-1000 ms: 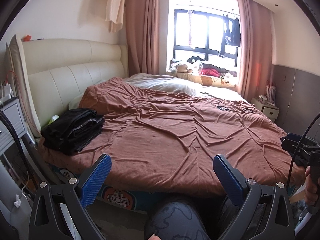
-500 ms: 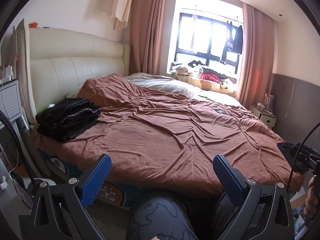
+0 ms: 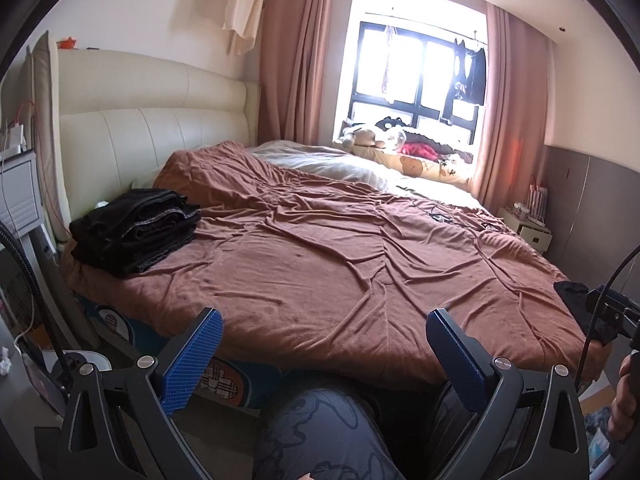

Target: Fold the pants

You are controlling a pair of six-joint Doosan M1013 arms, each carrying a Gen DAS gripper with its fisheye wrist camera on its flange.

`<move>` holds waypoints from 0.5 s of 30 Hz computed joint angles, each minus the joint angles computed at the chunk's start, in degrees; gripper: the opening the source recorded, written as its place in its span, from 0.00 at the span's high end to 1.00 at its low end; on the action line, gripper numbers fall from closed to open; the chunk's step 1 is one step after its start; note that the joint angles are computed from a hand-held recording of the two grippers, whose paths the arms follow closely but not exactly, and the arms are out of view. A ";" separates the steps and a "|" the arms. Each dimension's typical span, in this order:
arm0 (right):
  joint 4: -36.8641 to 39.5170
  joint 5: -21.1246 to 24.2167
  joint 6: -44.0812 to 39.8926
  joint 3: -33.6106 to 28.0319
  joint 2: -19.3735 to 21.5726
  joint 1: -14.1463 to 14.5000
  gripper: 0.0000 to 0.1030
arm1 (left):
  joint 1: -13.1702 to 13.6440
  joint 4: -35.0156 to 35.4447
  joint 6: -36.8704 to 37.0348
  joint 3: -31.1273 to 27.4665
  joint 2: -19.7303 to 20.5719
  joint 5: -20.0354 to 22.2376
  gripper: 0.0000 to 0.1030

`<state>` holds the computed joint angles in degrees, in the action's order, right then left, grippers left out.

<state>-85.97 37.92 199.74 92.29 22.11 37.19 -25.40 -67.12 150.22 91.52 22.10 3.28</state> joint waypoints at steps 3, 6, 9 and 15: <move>-0.35 -0.04 0.14 0.10 -0.13 -0.04 0.00 | -0.07 0.60 -0.27 0.20 -0.10 -0.31 0.01; -0.64 -0.25 0.42 0.33 -0.28 -0.14 0.00 | -0.13 -2.88 3.52 0.46 -0.31 -0.55 0.01; -0.91 -0.46 0.97 0.64 -0.41 -0.21 0.00 | -0.13 -6.21 6.88 0.65 -0.47 -0.78 0.01; -0.69 -0.80 0.84 0.65 -0.44 -0.33 0.00 | -0.11 4.98 -4.15 0.64 -0.56 -0.80 0.01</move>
<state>-86.66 37.13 200.58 92.94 21.67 36.86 -25.51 -62.14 146.06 92.16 21.54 2.47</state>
